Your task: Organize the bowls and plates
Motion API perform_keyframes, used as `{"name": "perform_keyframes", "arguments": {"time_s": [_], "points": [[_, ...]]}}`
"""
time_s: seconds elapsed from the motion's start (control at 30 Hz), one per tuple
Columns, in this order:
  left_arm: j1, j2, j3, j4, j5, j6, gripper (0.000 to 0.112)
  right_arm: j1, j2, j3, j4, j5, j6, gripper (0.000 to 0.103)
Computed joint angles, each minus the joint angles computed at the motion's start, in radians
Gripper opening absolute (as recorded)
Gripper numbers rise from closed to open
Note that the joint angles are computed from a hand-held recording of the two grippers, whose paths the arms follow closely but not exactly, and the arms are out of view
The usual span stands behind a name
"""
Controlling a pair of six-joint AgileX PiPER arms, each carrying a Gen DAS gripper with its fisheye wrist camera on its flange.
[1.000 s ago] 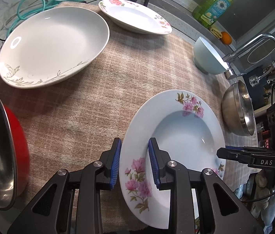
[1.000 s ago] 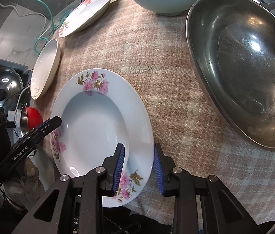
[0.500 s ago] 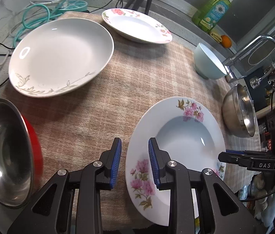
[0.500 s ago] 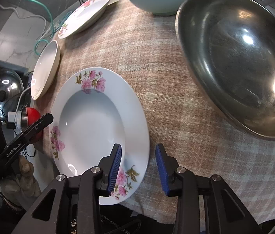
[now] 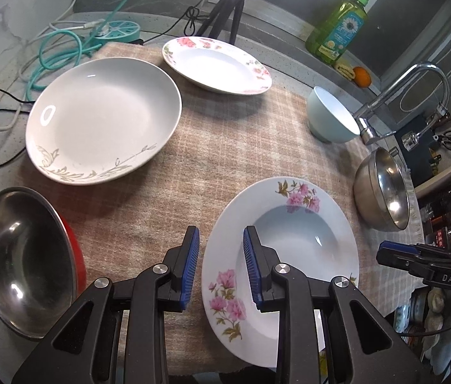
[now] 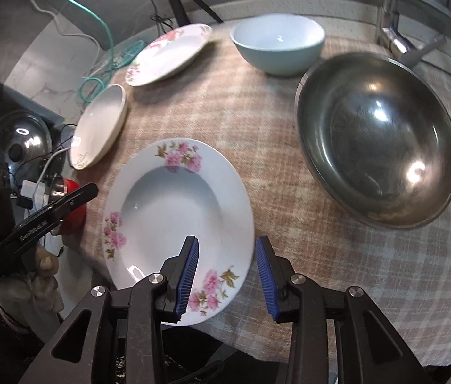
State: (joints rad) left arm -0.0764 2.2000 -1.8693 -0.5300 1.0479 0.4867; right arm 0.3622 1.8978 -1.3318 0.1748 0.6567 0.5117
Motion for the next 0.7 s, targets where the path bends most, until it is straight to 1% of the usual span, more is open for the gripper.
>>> {"name": "perform_keyframes", "arguments": {"time_s": [0.1,0.2,0.27,0.33,0.43,0.53,0.63,0.7], "points": [[0.006,-0.013,0.001,-0.005,-0.002,-0.008,0.026,0.014,-0.006,-0.038,-0.038,0.012,-0.017,0.034],[0.010,-0.022,-0.002,-0.006,-0.004,-0.029,0.026,0.012,-0.021,-0.049,-0.037,-0.004,-0.071,0.034],[0.009,-0.027,-0.004,-0.004,-0.007,-0.048,0.026,-0.006,-0.024,-0.057,0.009,-0.018,-0.131,0.034],[0.006,-0.041,0.008,-0.003,-0.023,-0.063,0.026,-0.033,-0.019,-0.077,0.062,-0.012,-0.200,0.034],[-0.001,-0.060,0.024,-0.003,-0.042,-0.088,0.026,-0.069,-0.003,-0.127,0.110,0.028,-0.273,0.034],[-0.008,-0.069,0.026,-0.007,-0.046,-0.124,0.026,-0.101,0.017,-0.183,0.138,0.090,-0.341,0.035],[-0.020,-0.086,0.037,-0.006,-0.068,-0.162,0.026,-0.141,0.042,-0.252,0.169,0.156,-0.400,0.035],[-0.032,-0.097,0.040,0.001,-0.080,-0.186,0.026,-0.177,0.061,-0.295,0.216,0.199,-0.452,0.035]]}}
